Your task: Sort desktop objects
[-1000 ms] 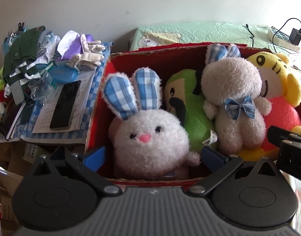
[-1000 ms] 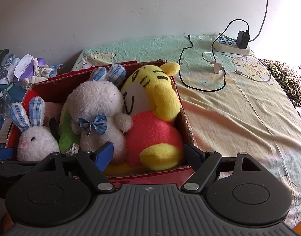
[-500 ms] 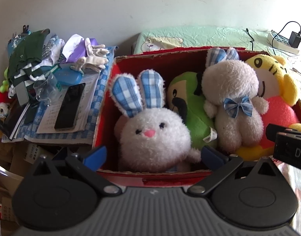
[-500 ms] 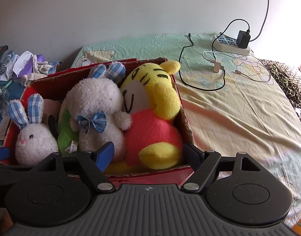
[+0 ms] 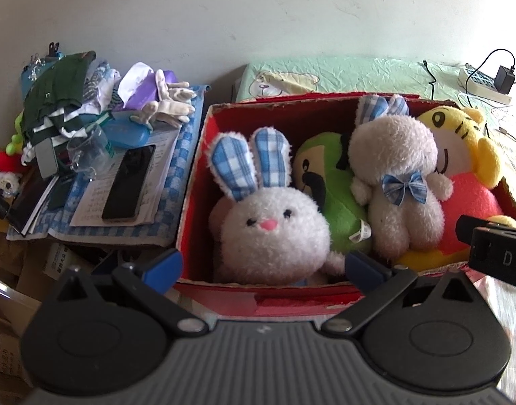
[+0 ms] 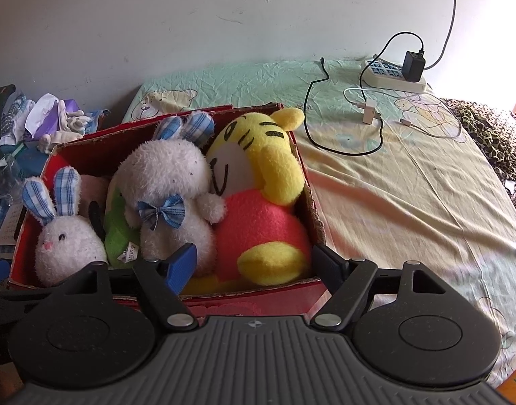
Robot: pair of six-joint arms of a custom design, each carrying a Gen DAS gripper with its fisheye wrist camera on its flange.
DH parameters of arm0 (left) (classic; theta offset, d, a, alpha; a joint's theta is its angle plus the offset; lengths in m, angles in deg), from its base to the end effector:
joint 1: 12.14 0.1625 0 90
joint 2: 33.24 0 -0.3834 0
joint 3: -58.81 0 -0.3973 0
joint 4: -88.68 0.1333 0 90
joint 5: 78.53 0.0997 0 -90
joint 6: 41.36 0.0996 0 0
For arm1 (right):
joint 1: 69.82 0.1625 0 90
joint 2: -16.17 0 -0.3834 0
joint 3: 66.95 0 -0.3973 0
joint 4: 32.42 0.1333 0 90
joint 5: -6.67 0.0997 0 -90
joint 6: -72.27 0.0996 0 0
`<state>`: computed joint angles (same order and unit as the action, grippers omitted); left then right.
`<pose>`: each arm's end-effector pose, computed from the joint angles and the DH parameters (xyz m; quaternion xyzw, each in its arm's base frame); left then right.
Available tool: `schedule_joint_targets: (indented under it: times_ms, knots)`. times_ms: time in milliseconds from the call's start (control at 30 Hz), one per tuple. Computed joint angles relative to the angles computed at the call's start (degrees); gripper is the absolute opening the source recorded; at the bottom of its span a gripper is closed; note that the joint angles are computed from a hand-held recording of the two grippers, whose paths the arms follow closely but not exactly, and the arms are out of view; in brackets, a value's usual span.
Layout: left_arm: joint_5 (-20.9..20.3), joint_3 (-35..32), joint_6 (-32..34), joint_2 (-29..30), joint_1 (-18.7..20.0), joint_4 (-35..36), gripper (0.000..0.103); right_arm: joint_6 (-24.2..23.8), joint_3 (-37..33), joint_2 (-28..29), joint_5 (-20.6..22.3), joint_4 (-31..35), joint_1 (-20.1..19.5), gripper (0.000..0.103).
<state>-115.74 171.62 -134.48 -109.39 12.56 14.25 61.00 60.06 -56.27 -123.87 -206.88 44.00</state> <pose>-0.2963 -0.3703 0.1818 -0.0034 0.8278 -0.3183 0.4620 0.2526 -0.4024 0.1884 0.1880 -0.8911 0.2771 0.3063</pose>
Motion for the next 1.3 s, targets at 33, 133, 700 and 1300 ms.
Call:
schedule_joint_targets:
  times_ms: [33,133,700,1300]
  knots:
    - [-0.06,0.18,-0.03,-0.14,-0.06,-0.16,0.102,-0.34,0.23,-0.02,-0.11,-0.59,0.10,0.077]
    - [0.09,0.43,-0.53,-0.33,-0.42,0.28,0.102,-2.03,0.82,0.45,-0.84,-2.60,0.53,0.077]
    - [0.64,1.80,0.20,-1.58,-0.72,-1.01,0.103,-5.51,2.13,1.66,-1.57,-8.17,0.75,0.077]
    - [0.55,-0.45,1.32,-0.21,0.23,-1.64,0.103,-5.42,1.59,0.80,-0.54,-7.68,0.62,0.078]
